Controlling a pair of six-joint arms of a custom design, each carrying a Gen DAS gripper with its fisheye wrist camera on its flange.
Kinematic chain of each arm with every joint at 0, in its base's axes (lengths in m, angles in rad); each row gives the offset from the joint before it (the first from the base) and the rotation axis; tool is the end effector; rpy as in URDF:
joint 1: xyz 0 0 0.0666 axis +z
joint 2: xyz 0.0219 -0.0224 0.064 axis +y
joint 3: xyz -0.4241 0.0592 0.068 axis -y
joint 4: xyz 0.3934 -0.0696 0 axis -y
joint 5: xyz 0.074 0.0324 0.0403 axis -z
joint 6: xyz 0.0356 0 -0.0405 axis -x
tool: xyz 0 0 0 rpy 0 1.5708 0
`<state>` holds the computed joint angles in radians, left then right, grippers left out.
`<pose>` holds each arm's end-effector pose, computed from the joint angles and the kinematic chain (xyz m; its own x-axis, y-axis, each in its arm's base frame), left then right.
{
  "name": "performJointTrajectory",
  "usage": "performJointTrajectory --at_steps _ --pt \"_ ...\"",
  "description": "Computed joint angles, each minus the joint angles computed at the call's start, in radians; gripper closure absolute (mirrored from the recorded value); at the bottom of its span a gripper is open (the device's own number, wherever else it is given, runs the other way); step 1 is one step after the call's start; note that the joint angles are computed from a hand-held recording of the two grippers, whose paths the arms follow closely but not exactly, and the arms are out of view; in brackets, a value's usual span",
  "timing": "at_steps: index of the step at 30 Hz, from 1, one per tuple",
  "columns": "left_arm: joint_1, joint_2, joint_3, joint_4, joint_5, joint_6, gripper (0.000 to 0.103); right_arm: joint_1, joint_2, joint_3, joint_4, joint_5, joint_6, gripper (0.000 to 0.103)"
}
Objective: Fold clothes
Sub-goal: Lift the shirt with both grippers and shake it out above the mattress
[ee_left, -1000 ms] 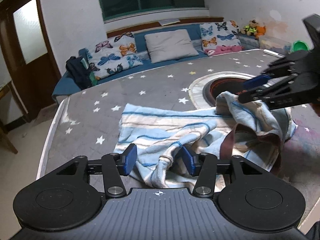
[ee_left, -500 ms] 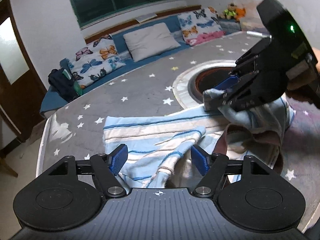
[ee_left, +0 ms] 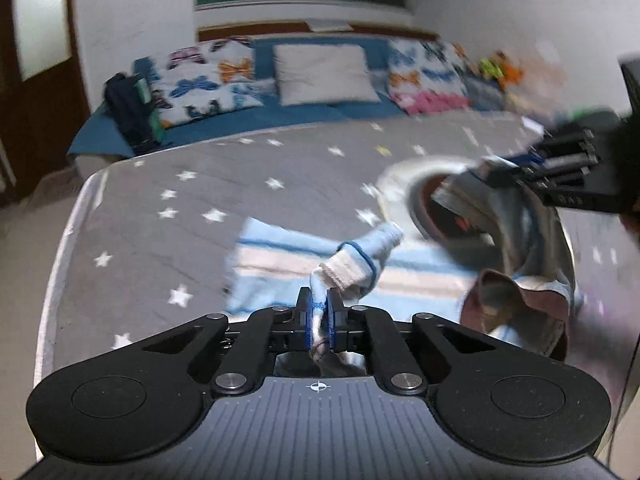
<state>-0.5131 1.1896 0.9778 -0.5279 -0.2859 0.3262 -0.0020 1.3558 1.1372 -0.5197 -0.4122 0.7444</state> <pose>0.3459 -0.1838 0.3938 -0.6491 0.0128 -0.7606 0.0860 0.9947 -0.0566 0.4606 0.0129 0.4022 -0.2955 -0.6202 -0.7267 -0.6726 0.6752 -0.3028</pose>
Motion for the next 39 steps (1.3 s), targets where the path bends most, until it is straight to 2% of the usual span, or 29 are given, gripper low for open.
performJointTrajectory --at_steps 5,8,14,16,19,23,26,28,31,33,34,35,37,39 --pt "0.088 0.01 0.078 -0.014 -0.02 0.016 0.098 0.043 0.053 0.116 0.027 0.083 0.017 0.094" --pt "0.171 0.033 0.189 -0.03 -0.043 0.032 0.099 0.07 0.094 0.209 0.059 0.132 -0.022 0.095" --pt "0.235 0.031 0.328 0.013 -0.102 0.041 0.1 0.07 0.138 0.38 0.199 0.175 -0.201 0.095" --pt "0.244 0.012 0.363 0.071 -0.139 0.045 0.1 0.056 0.14 0.416 0.266 0.179 -0.278 0.095" --pt "0.242 -0.023 0.352 0.144 -0.146 0.055 0.1 0.015 0.124 0.432 0.36 0.145 -0.397 0.095" --pt "0.215 -0.079 0.292 0.145 -0.157 0.067 0.1 -0.036 0.088 0.371 0.364 0.073 -0.425 0.095" --pt "0.173 -0.14 0.193 0.096 -0.174 0.098 0.1 -0.076 0.054 0.272 0.35 0.025 -0.394 0.095" --pt "0.136 -0.18 0.122 0.073 -0.19 0.129 0.1 -0.112 0.026 0.167 0.315 -0.01 -0.34 0.095" --pt "0.058 -0.243 0.009 0.022 -0.254 0.177 0.1 -0.139 -0.01 0.052 0.275 -0.023 -0.268 0.095" --pt "0.004 -0.27 -0.065 -0.014 -0.282 0.239 0.101 -0.174 -0.035 -0.058 0.241 -0.035 -0.197 0.095" --pt "-0.024 -0.281 -0.099 -0.032 -0.295 0.273 0.101 -0.181 -0.042 -0.092 0.235 -0.03 -0.176 0.095" --pt "-0.021 -0.29 -0.111 -0.038 -0.287 0.276 0.101 -0.183 -0.048 -0.12 0.232 -0.022 -0.16 0.095" --pt "-0.042 -0.298 -0.163 -0.078 -0.263 0.327 0.101 -0.177 -0.052 -0.208 0.264 0.036 -0.134 0.095" --pt "-0.048 -0.298 -0.198 -0.094 -0.23 0.346 0.101 -0.167 -0.049 -0.244 0.287 0.075 -0.15 0.095"
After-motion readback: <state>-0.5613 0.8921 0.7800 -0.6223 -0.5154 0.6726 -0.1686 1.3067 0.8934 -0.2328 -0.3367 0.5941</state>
